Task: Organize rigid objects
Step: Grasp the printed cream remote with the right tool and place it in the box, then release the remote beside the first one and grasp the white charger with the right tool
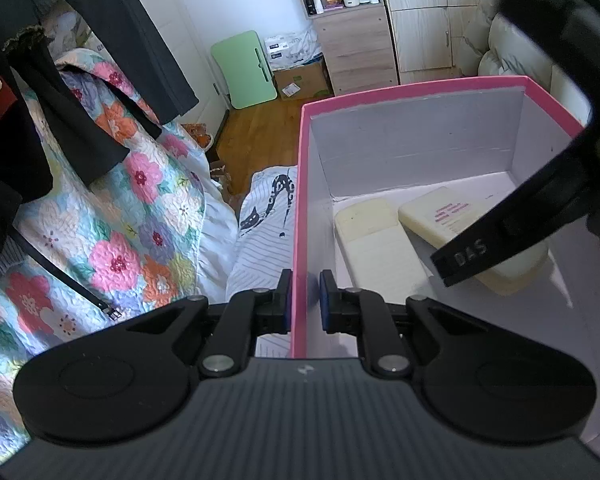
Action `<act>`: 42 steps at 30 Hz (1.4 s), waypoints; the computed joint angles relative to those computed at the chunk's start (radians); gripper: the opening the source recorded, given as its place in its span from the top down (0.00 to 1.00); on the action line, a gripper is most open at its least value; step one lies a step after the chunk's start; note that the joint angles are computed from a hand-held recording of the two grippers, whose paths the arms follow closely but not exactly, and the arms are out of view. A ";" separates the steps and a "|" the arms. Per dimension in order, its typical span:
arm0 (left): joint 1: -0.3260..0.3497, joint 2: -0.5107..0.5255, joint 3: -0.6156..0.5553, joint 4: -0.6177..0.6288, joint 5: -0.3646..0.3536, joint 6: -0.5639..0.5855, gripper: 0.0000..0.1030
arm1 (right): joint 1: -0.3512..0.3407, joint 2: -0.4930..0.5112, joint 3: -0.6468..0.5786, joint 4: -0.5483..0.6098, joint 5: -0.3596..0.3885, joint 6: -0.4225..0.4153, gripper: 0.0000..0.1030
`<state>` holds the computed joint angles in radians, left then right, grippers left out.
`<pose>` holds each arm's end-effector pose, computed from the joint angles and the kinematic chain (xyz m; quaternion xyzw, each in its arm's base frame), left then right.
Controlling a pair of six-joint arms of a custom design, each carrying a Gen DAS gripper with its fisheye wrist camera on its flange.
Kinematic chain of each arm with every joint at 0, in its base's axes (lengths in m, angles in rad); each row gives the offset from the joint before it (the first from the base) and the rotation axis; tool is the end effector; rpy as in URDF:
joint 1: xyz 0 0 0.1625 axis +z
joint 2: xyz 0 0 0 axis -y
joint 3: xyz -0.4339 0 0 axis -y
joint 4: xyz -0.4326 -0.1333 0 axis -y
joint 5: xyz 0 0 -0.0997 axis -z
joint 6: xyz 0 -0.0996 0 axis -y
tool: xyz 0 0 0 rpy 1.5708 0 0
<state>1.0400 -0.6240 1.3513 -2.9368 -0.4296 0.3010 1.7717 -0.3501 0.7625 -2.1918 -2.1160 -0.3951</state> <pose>-0.2018 -0.7860 0.1545 0.1677 0.7994 -0.3213 0.4792 0.2634 -0.8843 0.0753 0.2544 -0.9239 0.0738 0.2762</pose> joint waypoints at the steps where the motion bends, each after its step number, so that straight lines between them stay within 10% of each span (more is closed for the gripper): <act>1: 0.001 -0.002 0.001 0.002 -0.004 -0.006 0.88 | 0.001 0.011 -0.019 0.020 -0.015 0.004 0.41; 16: 0.001 -0.001 0.007 -0.016 -0.003 0.000 0.88 | -0.052 0.001 -0.120 0.335 0.236 0.310 0.35; 32: -0.005 0.013 -0.001 -0.019 0.021 0.038 0.87 | -0.088 -0.540 0.582 -0.149 0.545 -0.085 0.34; 42: -0.012 0.033 -0.014 -0.046 0.050 0.098 0.87 | -0.171 -0.711 0.839 -0.465 0.382 -0.134 0.34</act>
<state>1.0283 -0.5909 1.3375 -2.9826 -0.3798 0.3987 1.6007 -1.0609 1.6019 -2.6570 -1.7336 -0.5286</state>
